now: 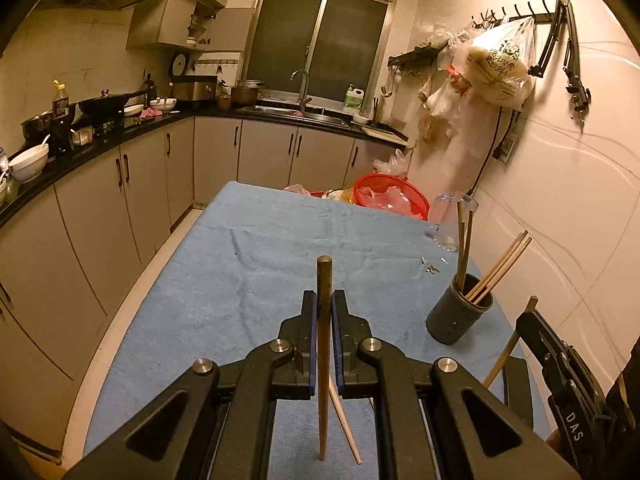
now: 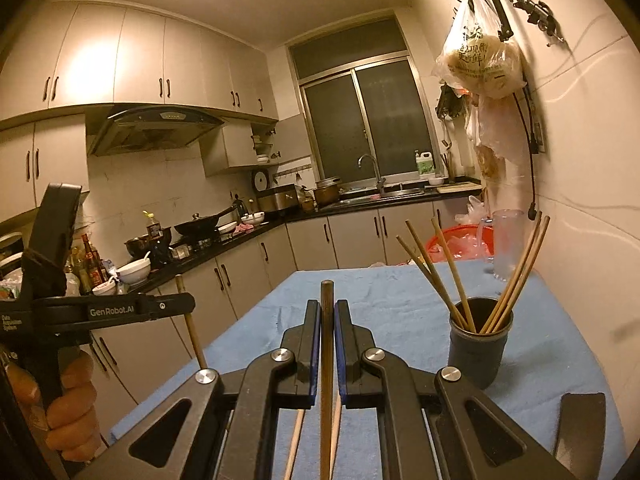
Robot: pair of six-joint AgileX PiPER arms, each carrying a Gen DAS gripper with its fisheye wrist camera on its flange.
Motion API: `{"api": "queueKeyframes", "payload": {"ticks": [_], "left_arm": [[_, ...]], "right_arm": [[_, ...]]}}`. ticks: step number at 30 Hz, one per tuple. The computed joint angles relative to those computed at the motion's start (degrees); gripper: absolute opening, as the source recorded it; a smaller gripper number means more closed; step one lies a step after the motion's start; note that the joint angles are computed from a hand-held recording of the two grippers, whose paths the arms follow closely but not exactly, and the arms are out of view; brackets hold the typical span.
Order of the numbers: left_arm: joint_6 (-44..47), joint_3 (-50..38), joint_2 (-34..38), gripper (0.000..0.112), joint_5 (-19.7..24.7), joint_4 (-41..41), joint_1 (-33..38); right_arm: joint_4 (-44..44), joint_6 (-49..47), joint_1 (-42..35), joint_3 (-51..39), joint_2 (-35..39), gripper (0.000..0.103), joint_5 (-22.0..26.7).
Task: Organize utensils
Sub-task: 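Lift and carry both held chopsticks over to the black cup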
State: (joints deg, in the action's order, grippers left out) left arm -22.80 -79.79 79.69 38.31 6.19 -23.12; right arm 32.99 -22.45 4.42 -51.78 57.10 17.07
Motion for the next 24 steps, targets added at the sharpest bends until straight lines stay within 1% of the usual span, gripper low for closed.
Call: {"api": "queueKeyframes", "payload": {"ticks": [2,4,5,7,11,24], "left_arm": [[0.99,-0.36,0.02,0.007,0.21,-1.03,0.24],[0.16,-0.36,-0.17,0.007,0.20,-0.16,-0.05],[0.51,-0.51,-0.27,0.007,0.26,-0.50,0.00],[1.16,-0.59,-0.52,0.007,0.33,-1.14,0.24],[0.26,-0.69,-1.15,0.007,0.36,0.10,-0.21],[1.39,-1.80,-1.63,0.007,1.54,-0.47,-0.62]], "right_arm": [[0.47,-0.27,-0.27,-0.20,-0.06,0.007,0.18],[3.43,-2.64,-1.34,-0.45,-0.10,0.007,0.98],[6.08,-4.93,-2.39,-0.61,-0.11,0.007,1.64],[8.70,-7.18,-3.79,-0.83,-0.11,0.007,2.38],[10.23,-8.32,-5.20,-1.17,-0.51,0.007,2.87],[14.54,-11.50,-8.99,-1.53,-1.49,0.007,4.90]]}}
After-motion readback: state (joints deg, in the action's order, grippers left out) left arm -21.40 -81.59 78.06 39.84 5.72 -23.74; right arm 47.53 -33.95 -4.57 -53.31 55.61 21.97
